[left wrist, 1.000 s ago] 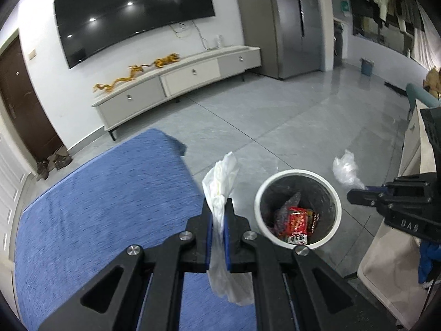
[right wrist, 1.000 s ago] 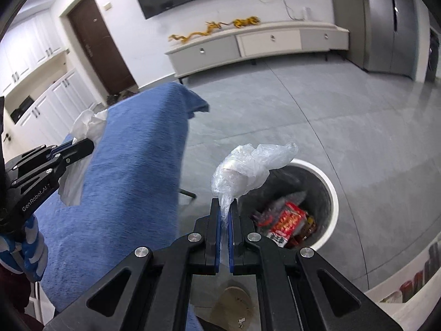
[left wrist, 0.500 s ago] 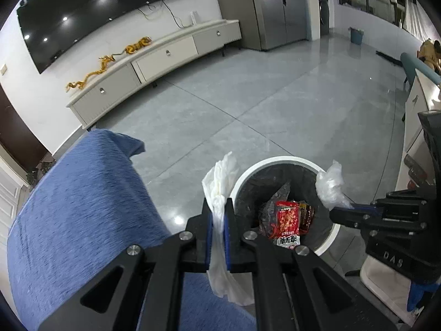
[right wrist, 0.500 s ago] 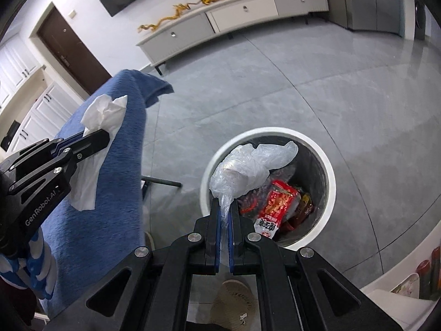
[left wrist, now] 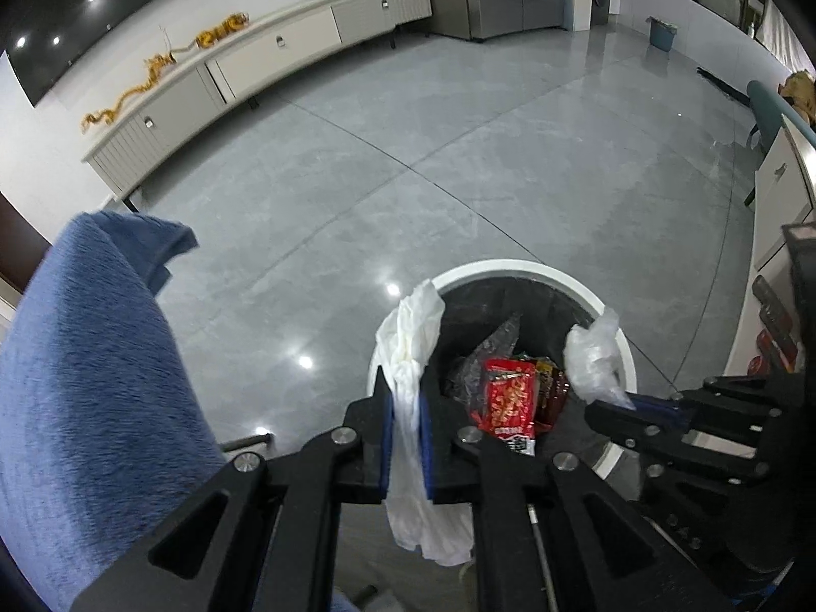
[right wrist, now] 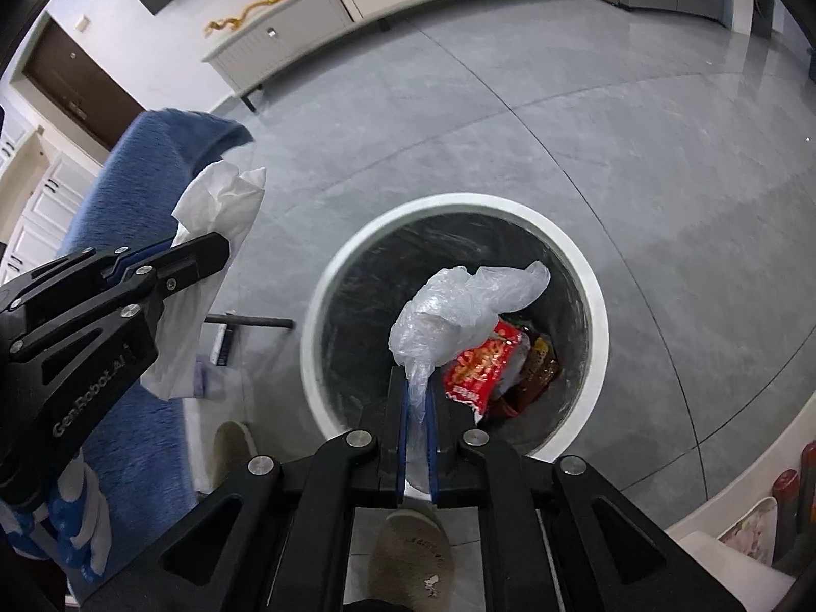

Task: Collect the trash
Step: 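Carry both items over the bin and open both tools to drop them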

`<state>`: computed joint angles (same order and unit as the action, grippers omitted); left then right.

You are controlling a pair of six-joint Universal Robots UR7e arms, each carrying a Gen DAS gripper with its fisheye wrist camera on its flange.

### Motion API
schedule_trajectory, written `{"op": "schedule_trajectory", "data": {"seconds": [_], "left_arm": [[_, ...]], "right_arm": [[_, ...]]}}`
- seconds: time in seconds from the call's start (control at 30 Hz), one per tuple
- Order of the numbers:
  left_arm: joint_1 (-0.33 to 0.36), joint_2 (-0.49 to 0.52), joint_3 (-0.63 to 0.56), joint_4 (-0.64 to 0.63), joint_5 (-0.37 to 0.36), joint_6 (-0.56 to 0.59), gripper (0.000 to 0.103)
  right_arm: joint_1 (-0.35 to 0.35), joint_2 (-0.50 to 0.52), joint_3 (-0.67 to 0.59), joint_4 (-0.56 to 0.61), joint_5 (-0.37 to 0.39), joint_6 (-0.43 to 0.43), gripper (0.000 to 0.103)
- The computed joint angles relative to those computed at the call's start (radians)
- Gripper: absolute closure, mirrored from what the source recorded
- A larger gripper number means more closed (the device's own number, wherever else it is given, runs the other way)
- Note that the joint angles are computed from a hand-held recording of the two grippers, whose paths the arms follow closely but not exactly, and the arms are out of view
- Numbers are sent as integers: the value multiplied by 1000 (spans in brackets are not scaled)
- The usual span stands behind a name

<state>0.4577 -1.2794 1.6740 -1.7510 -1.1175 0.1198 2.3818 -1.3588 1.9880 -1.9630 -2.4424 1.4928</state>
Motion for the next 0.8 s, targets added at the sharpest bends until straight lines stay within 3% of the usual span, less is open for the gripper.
{"op": "schedule_trajectory", "data": {"seconds": [0.13, 0.27, 0.53, 0.73, 0.8], "left_arm": [[10, 13, -17, 26, -37, -14, 90], [12, 4, -19, 4, -64, -22, 51], [5, -36, -49, -21, -110, -48, 50], [-5, -125, -69, -59, -86, -65, 50], [-2, -144, -91, -52, -62, -59, 41]], "right_arm": [[-19, 1, 0, 12, 15, -7, 88], [-19, 10, -16, 43, 11, 3, 70], [32, 27, -84, 217, -16, 136, 68], [121, 96, -225, 469, -74, 317, 61], [152, 129, -283, 541, -96, 363, 59]]}}
